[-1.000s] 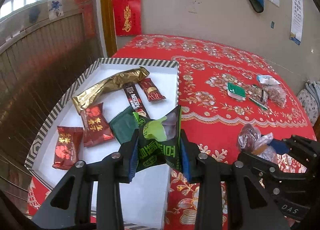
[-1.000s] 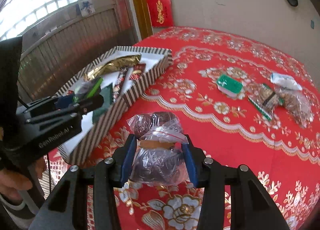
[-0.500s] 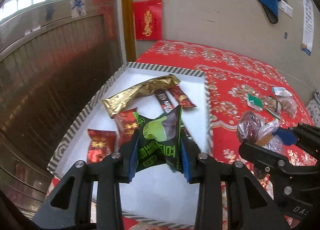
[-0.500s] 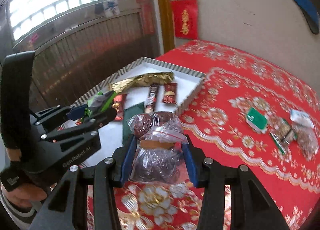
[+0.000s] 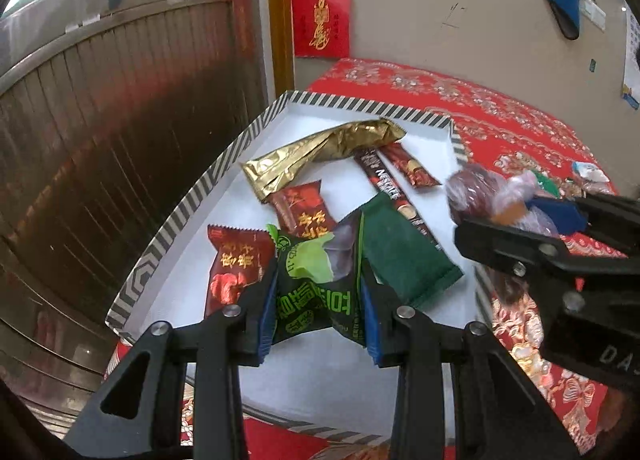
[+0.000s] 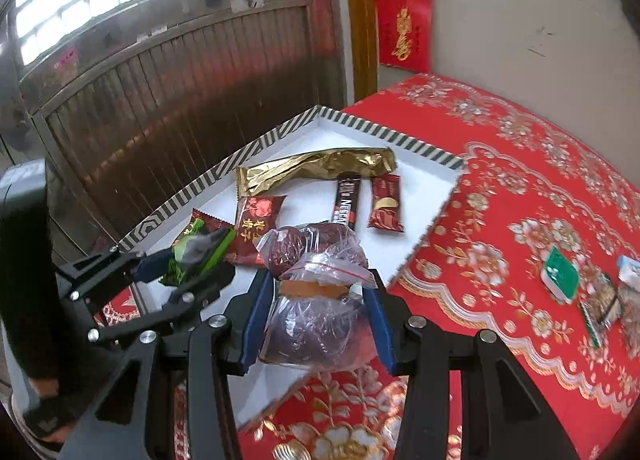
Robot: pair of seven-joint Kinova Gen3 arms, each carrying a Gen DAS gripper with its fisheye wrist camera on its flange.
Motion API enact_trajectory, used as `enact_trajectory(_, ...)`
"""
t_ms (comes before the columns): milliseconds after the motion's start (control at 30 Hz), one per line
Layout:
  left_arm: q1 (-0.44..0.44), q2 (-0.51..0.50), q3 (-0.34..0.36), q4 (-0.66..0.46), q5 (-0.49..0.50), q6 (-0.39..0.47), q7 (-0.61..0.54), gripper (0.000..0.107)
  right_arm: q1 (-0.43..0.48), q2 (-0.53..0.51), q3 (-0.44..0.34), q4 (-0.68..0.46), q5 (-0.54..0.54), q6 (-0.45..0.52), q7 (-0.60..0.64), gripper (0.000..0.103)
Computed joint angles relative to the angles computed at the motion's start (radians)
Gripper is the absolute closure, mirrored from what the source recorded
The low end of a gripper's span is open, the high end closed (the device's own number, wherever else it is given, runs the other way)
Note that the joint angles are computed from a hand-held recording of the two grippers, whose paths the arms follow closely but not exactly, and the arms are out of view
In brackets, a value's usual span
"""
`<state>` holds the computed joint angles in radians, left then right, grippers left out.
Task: Organize snacks
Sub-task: 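Lower both bags into the white box and open both grippers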
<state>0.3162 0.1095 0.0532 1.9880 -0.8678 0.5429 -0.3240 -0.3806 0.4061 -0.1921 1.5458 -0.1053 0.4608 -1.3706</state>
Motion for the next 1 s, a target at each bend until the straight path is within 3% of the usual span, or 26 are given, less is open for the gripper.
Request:
enact_trajectory(433,0.007,0.035,-0.021,-0.001,0.016,0.003,-0.029,0.068,-0.025,0.096,0.004,-0.102,0.01,0.104,-0.009,0.057)
enact_trajectory(533,0.007,0.035,-0.025,-0.001,0.025,-0.006,-0.031,0.065,-0.007,0.093,-0.009,-0.089,-0.021,0.09,-0.005,0.055)
enact_trajectory(633,0.014,0.034,-0.029,-0.001,0.011,0.004,-0.017,0.051,0.052,0.078,-0.054,-0.062,-0.086,0.062,0.033,0.054)
enact_trajectory(700,0.015,0.027,-0.031,0.004,0.005,0.002,0.002,0.042,0.094,0.061,-0.087,-0.036,-0.133,0.038,0.074,0.051)
enact_trajectory(833,0.025,0.007,-0.027,0.015,-0.044,0.026,0.072,0.036,0.134,-0.002,-0.103,0.045,-0.184,-0.043,0.122,0.045)
enact_trajectory(900,0.028,-0.006,-0.016,0.02,-0.076,0.04,0.109,0.035,0.195,-0.04,-0.143,0.104,-0.235,-0.098,0.176,0.037)
enact_trajectory(967,0.027,-0.017,-0.003,0.023,-0.103,0.054,0.144,0.034,0.245,-0.084,-0.164,0.17,-0.278,-0.162,0.213,0.02)
enact_trajectory(1000,0.023,-0.022,0.004,0.024,-0.109,0.057,0.154,0.033,0.25,-0.098,-0.156,0.19,-0.281,-0.183,0.218,0.02)
